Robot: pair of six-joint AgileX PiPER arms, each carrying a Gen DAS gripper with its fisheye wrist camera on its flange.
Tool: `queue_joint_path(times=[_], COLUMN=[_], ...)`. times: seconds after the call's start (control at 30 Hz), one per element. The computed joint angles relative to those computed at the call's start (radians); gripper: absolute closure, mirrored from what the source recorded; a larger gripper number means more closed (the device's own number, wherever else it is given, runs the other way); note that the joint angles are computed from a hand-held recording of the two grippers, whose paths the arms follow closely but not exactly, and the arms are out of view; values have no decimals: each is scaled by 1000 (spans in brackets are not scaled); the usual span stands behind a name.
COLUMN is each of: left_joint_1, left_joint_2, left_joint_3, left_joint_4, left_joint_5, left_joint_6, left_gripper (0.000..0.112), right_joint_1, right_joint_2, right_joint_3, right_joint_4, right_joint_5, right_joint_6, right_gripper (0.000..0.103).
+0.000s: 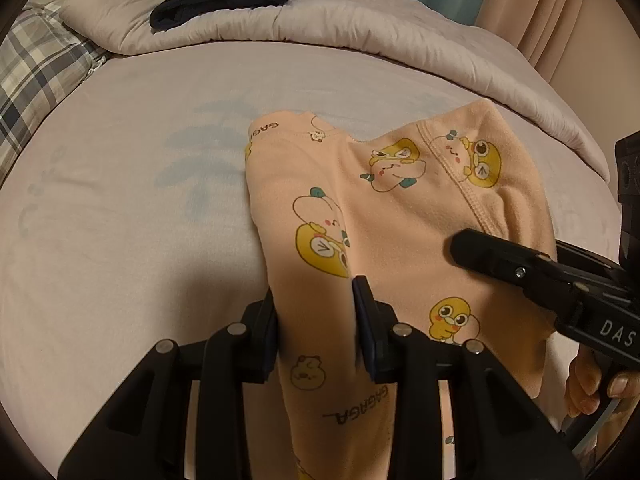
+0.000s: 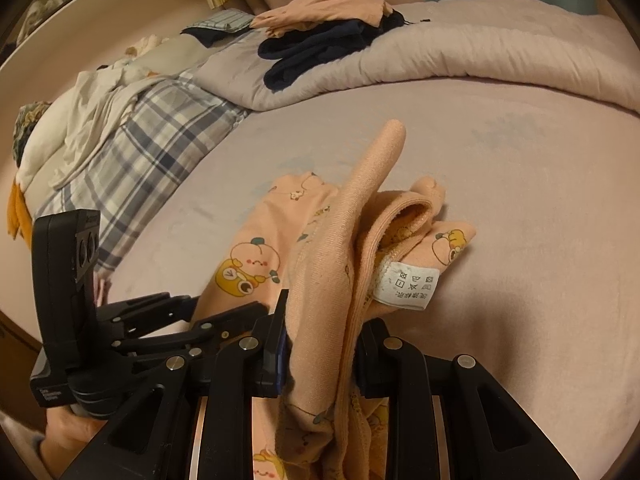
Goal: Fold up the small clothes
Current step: 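Fold the tagged edge over the shirt with the right tool while the left tool holds it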
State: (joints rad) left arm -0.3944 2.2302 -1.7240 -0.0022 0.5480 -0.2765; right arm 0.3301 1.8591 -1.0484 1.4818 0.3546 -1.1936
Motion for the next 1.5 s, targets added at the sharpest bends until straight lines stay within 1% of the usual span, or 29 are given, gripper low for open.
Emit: queue_joint_path(times=[0.23, 0.53, 0.93, 1.1, 1.27, 1.33, 1.5], left_joint_1=[6, 16, 29, 36, 41, 41, 40], left_joint_2=[4, 15, 26, 24, 24, 25, 29], left_joint_3=[-2, -12, -31, -27, -26, -28, -38], left_joint_4=[-15, -46, -84, -92, -96, -89, -72], left_joint_5=[1, 7, 26, 28, 31, 33, 44], left_joint_6=[14, 28, 39, 39, 39, 34, 21], left_gripper=[76, 71, 64, 59, 56, 54, 50], right_joint_1=[-27, -80, -98, -119, -128, -132, -142], right_joint_2=[18, 56, 72, 88, 94, 98, 104], right_joint_3=[6, -10, -31, -47, -56, -60, -63], right_joint_4=[28, 6, -42, -63, -78, -90, -101], right_joint_5=[33, 113, 139, 179, 194, 200, 212], right_joint_6=[-5, 46, 101, 138, 158, 173, 188], right_gripper=[76, 76, 76, 76, 75, 70, 67])
